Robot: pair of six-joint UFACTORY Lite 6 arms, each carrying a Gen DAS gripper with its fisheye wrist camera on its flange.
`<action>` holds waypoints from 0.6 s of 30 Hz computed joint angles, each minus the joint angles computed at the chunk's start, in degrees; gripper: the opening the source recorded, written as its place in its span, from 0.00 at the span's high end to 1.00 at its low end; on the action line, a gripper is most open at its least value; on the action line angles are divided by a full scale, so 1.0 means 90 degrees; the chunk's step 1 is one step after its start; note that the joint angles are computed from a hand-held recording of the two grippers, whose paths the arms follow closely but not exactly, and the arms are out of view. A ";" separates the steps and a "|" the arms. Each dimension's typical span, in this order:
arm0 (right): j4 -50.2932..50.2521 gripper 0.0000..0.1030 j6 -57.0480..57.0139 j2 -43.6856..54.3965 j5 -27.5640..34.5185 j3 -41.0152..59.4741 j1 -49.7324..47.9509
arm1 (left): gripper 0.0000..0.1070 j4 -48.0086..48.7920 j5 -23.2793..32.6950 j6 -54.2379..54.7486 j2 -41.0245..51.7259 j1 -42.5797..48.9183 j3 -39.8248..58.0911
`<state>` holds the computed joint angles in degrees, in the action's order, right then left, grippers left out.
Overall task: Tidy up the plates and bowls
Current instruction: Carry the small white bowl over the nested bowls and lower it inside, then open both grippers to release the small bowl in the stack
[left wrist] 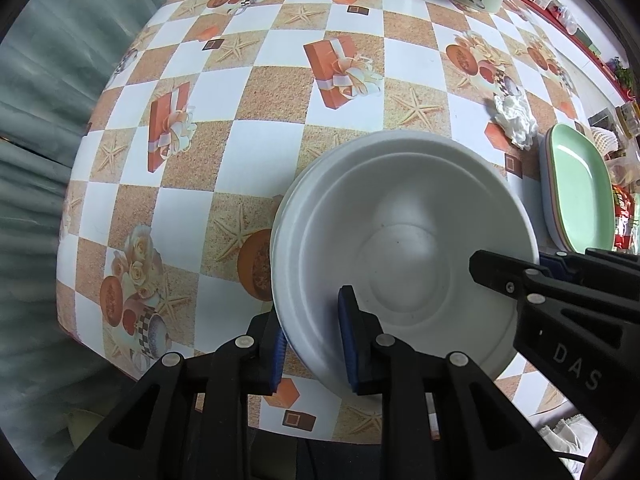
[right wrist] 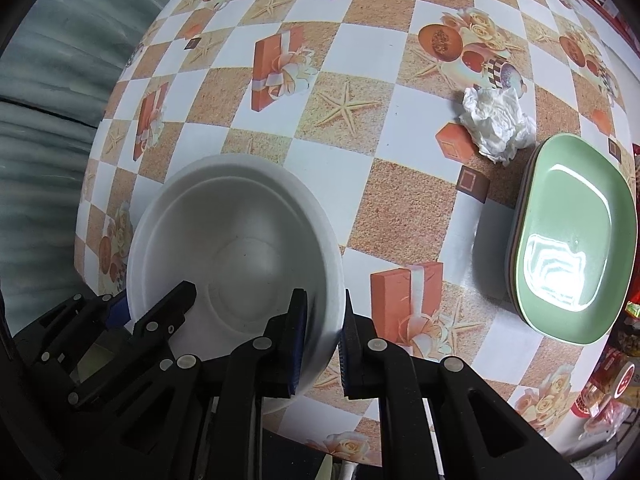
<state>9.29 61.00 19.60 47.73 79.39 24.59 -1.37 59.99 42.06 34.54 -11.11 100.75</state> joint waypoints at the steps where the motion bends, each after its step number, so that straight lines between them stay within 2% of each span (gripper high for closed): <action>1: 0.0061 0.86 -0.0037 -0.0052 -0.0076 -0.0074 -0.0018 | 0.75 -0.0015 -0.0001 0.0016 0.0006 0.0005 0.0007; 6: -0.0034 0.84 -0.0124 -0.0190 -0.0177 -0.0186 -0.0016 | 0.74 -0.0044 -0.0313 0.0152 -0.0185 0.0057 -0.0149; 7: -0.0109 0.71 -0.0081 -0.0204 -0.0162 -0.0174 -0.0002 | 0.74 -0.0017 -0.0399 0.0146 -0.0232 0.0054 -0.0194; 8: -0.0363 0.46 0.0097 -0.0181 -0.0057 -0.0078 0.0046 | 0.74 0.0054 -0.0555 0.0104 -0.0293 0.0047 -0.0273; 9: -0.0577 0.37 0.0243 -0.0212 -0.0012 -0.0060 0.0085 | 0.74 0.0096 -0.0600 0.0071 -0.0269 0.0046 -0.0246; 11: -0.1082 0.35 0.0471 -0.0298 -0.0026 -0.0002 0.0184 | 0.74 0.0106 -0.0472 0.0035 -0.0059 0.0073 -0.0003; 14: -0.1051 0.35 0.0339 -0.0273 0.0049 0.0035 0.0112 | 0.74 0.0130 -0.0386 -0.0051 0.0119 0.0126 0.0158; 18: -0.1078 0.35 0.0565 -0.0746 -0.0183 -0.0416 0.0065 | 0.74 -0.0102 -0.0298 0.0092 0.0045 0.0292 0.0236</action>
